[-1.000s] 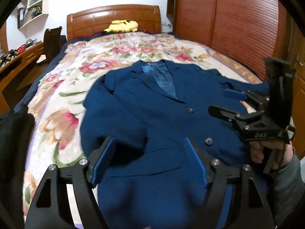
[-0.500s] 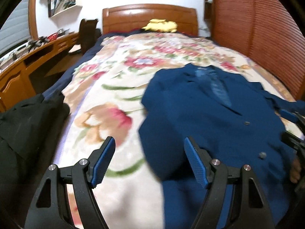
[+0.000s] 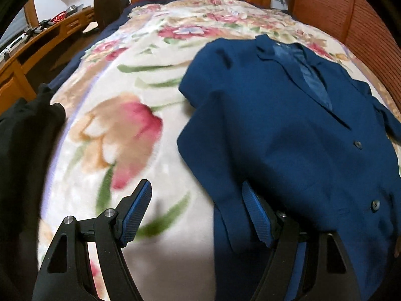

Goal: Fold large clothes
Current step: 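Grasp the jacket side edge with the left tool and fold it inward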

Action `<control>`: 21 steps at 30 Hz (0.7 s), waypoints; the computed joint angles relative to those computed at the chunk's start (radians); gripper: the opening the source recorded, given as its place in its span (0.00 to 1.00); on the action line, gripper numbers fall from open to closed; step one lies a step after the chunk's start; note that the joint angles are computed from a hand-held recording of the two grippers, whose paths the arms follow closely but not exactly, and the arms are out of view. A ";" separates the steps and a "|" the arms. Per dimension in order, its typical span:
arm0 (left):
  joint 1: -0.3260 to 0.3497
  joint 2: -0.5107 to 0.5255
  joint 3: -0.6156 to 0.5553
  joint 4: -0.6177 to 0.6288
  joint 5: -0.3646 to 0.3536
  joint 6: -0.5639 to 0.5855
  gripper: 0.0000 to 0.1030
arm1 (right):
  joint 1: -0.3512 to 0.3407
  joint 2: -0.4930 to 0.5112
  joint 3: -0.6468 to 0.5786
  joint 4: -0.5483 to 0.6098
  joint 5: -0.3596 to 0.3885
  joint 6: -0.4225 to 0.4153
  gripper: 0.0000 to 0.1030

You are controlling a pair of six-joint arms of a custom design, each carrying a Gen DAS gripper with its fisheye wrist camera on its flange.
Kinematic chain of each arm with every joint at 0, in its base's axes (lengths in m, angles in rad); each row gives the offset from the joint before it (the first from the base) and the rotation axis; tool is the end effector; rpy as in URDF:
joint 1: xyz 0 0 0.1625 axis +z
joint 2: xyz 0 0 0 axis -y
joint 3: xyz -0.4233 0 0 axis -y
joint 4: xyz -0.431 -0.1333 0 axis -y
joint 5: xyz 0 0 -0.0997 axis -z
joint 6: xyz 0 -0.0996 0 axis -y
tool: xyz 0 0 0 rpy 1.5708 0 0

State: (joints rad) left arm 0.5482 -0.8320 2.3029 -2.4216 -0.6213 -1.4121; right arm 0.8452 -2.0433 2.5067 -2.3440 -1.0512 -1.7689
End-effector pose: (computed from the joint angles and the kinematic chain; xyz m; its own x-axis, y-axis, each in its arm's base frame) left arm -0.2088 -0.3786 -0.0585 -0.6701 -0.3014 -0.6784 0.2084 0.8007 -0.5616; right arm -0.0718 -0.3563 0.2948 -0.4721 -0.7896 0.3920 -0.8595 0.3135 -0.4036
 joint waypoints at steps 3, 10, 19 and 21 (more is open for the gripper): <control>0.012 0.015 -0.012 -0.032 -0.007 0.016 0.73 | -0.002 -0.001 0.002 0.002 0.001 -0.001 1.00; 0.059 0.054 -0.044 -0.122 -0.023 0.114 0.67 | -0.011 -0.018 0.013 0.012 0.005 -0.015 1.00; 0.042 0.070 -0.052 -0.215 -0.019 0.248 0.04 | -0.010 -0.006 0.011 -0.007 0.004 -0.001 1.00; 0.024 0.063 -0.050 -0.213 0.001 0.245 0.03 | -0.010 -0.009 0.012 -0.004 0.006 -0.001 1.00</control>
